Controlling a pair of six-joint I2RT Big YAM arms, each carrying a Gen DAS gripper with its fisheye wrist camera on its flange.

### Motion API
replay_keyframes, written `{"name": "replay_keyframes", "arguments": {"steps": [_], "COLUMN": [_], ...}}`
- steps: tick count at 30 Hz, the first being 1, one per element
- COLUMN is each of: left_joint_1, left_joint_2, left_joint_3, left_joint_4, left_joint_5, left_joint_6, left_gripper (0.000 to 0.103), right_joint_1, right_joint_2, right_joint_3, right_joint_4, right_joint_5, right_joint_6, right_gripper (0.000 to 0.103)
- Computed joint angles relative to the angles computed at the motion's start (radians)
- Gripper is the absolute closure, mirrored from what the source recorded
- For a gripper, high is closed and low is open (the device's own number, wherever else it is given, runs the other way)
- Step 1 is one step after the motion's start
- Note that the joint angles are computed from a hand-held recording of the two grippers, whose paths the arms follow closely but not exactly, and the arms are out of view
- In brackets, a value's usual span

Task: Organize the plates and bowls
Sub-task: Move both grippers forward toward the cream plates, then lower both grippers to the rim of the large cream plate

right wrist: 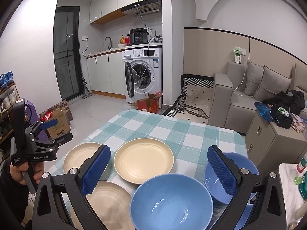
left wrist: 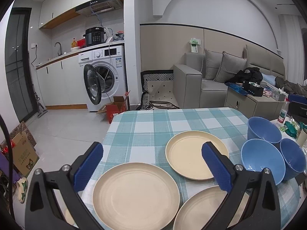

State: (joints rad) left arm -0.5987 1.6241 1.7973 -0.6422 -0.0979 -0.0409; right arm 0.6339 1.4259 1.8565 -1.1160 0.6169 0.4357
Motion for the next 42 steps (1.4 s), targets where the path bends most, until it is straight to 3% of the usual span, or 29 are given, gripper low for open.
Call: {"name": "replay_keyframes", "arguments": {"steps": [14,42], "left_joint_1": [-0.025,-0.013], "left_joint_2": [0.139,0.319], "left_joint_3": [0.180,0.416], "left_joint_4": [-0.100,-0.238], "left_joint_5": [0.022,0.062], "left_joint_6": [0.007,0.015], "left_gripper": [0.000,0.000], "right_joint_1": [-0.090,-0.195], "right_joint_2": [0.064,0.236], "right_joint_3": [0.051,0.206], "right_joint_4": [-0.035,-0.134], "right_joint_5": [-0.105,-0.268], "right_joint_6": [0.030,-0.046], "right_gripper": [0.000,0.000]}}
